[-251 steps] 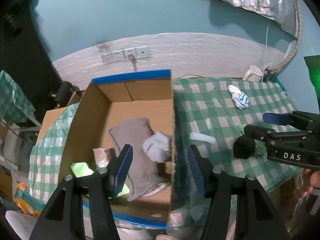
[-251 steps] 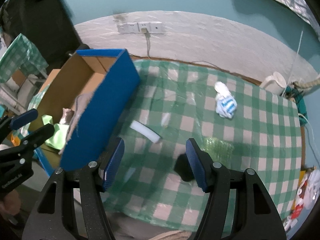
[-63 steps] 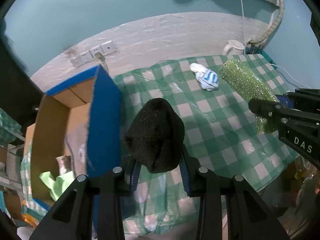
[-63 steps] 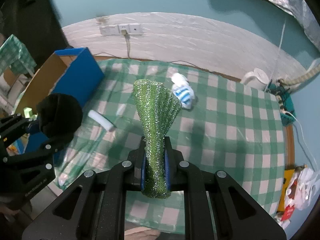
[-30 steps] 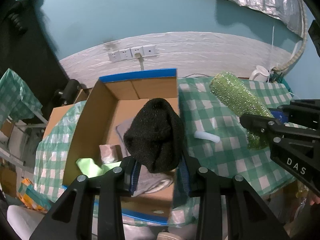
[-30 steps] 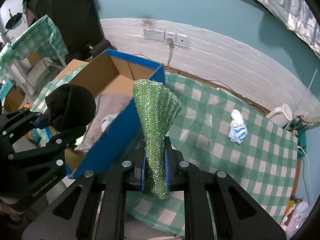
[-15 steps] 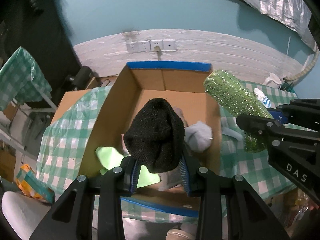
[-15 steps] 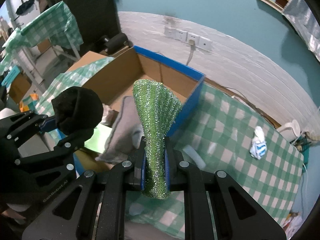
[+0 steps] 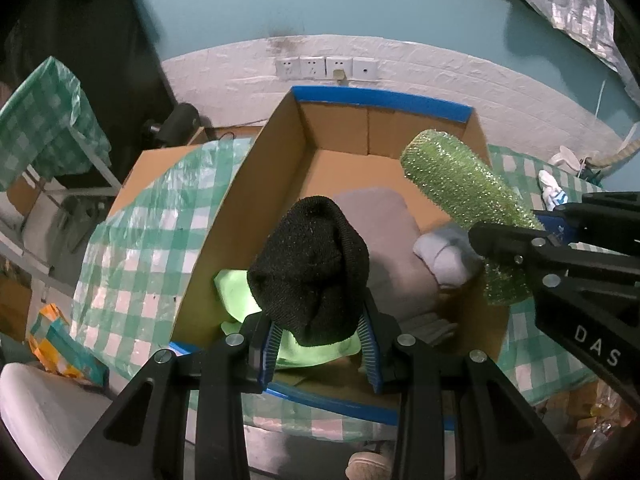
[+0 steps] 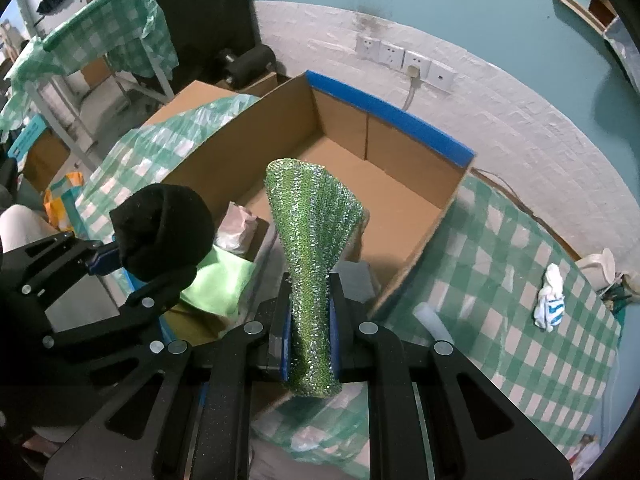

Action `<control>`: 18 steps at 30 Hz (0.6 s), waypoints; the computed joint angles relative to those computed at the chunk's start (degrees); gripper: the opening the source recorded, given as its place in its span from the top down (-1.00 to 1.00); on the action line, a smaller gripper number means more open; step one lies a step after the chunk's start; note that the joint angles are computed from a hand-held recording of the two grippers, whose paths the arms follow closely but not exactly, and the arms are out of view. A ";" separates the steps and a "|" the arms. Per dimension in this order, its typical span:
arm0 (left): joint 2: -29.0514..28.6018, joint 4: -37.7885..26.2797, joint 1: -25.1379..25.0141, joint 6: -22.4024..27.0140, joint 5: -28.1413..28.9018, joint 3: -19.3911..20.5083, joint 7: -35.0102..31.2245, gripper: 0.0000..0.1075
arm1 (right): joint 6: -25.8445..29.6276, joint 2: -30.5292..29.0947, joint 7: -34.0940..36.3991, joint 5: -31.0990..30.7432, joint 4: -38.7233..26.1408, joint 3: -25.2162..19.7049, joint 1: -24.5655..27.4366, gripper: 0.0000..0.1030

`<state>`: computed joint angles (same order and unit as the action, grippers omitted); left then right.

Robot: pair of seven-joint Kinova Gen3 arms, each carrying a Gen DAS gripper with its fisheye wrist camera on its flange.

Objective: Organize soft objects
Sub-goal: 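Lower both items into the box and open both grippers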

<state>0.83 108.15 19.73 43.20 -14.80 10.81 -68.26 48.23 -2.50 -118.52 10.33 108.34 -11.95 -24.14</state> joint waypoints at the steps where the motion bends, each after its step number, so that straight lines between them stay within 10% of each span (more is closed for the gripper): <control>1: 0.18 -0.05 -0.17 0.04 0.24 -0.16 -0.34 0.32 | 0.02 0.47 -0.25 0.21 -0.22 -0.17 -0.15 0.74; 6: 0.96 0.04 -1.00 -0.49 2.45 -0.84 -2.36 0.16 | -1.20 1.51 0.64 -0.57 -0.37 0.11 -0.64 0.67; 13: 1.38 0.02 -0.80 0.05 0.87 -1.17 -0.71 -0.28 | -0.94 1.83 -4.67 3.63 -0.90 -0.19 -1.65 -0.09; 18: 0.79 -0.05 -1.12 0.10 1.02 -1.25 -0.95 -0.30 | -0.57 1.54 -5.62 4.28 -0.85 0.01 -1.53 -0.13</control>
<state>1.63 108.10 18.61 43.30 -13.78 9.56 -69.22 47.66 -0.97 -124.14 14.61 107.49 -11.94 -25.68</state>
